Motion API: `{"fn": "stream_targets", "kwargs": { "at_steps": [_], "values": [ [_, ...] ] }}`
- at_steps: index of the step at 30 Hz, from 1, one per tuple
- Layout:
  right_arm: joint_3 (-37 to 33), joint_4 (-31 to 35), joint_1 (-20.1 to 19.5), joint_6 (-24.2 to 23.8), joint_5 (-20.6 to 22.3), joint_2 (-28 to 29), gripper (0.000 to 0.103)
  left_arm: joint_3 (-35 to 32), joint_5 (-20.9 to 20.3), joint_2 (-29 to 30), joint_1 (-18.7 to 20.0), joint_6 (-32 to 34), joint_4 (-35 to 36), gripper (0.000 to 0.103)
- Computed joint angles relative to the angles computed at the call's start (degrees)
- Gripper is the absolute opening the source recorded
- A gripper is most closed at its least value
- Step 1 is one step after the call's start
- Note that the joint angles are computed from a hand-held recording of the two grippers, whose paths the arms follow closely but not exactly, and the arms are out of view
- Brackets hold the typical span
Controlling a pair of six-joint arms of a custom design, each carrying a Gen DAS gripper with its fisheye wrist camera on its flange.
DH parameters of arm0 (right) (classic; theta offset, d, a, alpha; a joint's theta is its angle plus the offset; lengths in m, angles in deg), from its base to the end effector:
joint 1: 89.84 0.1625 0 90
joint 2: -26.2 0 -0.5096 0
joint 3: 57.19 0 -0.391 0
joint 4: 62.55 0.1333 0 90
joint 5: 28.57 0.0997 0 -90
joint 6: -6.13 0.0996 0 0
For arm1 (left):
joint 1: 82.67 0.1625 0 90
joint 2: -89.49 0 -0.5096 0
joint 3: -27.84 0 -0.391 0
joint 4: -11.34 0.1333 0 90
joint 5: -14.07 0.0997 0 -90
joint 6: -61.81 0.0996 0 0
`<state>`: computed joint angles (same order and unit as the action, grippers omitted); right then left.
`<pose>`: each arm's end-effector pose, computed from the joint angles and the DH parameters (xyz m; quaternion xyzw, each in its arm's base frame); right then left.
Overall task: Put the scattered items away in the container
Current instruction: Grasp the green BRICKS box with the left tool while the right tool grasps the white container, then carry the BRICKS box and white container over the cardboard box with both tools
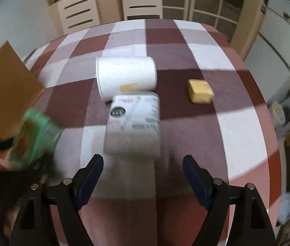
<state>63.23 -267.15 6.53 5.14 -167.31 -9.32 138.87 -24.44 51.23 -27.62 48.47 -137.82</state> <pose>0.1212 -0.5587 0.0615 -0.0490 -0.8854 0.2519 0.3874 -0.1696 -0.6114 0.0209 0.2182 0.8689 -0.0790 0.4372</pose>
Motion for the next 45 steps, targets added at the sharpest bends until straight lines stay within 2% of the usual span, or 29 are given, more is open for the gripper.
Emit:
{"fn": "stream_targets", "kwargs": {
  "at_steps": [1, 3, 4, 6, 7, 8, 9, 10, 12, 17, 24, 29, 33, 35, 39, 45],
  "values": [
    [-1.4, 0.0, -0.3, -1.2, -0.4, 0.8, 0.083, 0.4, -0.5, -0.3, 0.2, -0.7, -0.3, 0.089],
    [-4.1, 2.6, -1.0, -1.6, -2.4, 2.1, 0.084, -0.1, -1.5, -0.3, 0.9, -1.1, 0.6, 0.100],
    [-5.3, 4.9, -1.5, -1.1, -3.1, 2.4, 0.084, -0.2, -1.2, -0.2, 1.2, -0.7, 0.0, 0.103],
    [-5.3, 2.9, -2.4, -2.4, -1.0, 2.7, 0.084, -0.7, -2.6, -0.3, 1.8, 0.7, -0.8, 0.103],
    [-4.8, 1.8, -2.8, -2.4, 0.2, 2.6, 0.082, -1.0, -3.6, -0.5, 2.1, 1.1, -0.9, 0.103],
    [-4.0, 0.5, -3.0, -2.3, 1.4, 2.3, 0.071, -0.9, -4.7, -0.7, 2.3, 1.5, -1.4, 0.098],
    [-2.8, -0.9, -3.3, -2.2, 3.3, 1.8, 0.067, -0.6, -6.3, -1.2, 2.5, 2.1, -2.4, 0.085],
    [-1.6, -0.9, -3.6, -1.3, 5.6, 1.0, 0.067, -0.1, -7.0, -1.6, 2.4, 1.9, -2.5, 0.085],
    [1.0, -0.1, -3.6, -0.2, 7.3, -0.1, 0.066, 1.2, -6.6, -2.3, 1.8, 1.8, -2.8, 0.083],
    [7.4, 0.0, -2.2, 0.0, 7.3, -1.2, 0.066, 6.3, -8.1, -6.1, 1.1, 0.3, -2.8, 0.082],
    [10.7, 0.1, 4.3, -0.6, 3.6, -3.0, 0.064, 13.6, -4.1, -16.9, -2.3, -9.7, -0.3, 0.082],
    [6.7, 1.2, 9.5, -5.6, 4.3, -4.6, 0.064, 15.4, 3.9, -27.4, -4.6, -19.9, 5.9, 0.082],
    [0.7, 2.7, 13.8, -9.3, 6.4, -4.1, 0.064, 13.0, 9.3, -33.9, -4.5, -22.4, 10.5, 0.082],
    [-2.8, 4.3, 16.1, -10.8, 7.6, -3.5, 0.064, 10.3, 11.4, -35.0, -4.5, -22.7, 13.4, 0.082],
    [-10.5, 6.6, 18.8, -14.1, 9.5, -0.8, 0.064, 5.3, 11.0, -34.7, -3.5, -19.1, 13.1, 0.082],
    [-18.5, 8.8, 21.2, -15.2, 9.9, 2.7, 0.064, 0.0, 10.1, -31.2, -1.7, -13.2, 11.6, 0.082]
  ]
}}
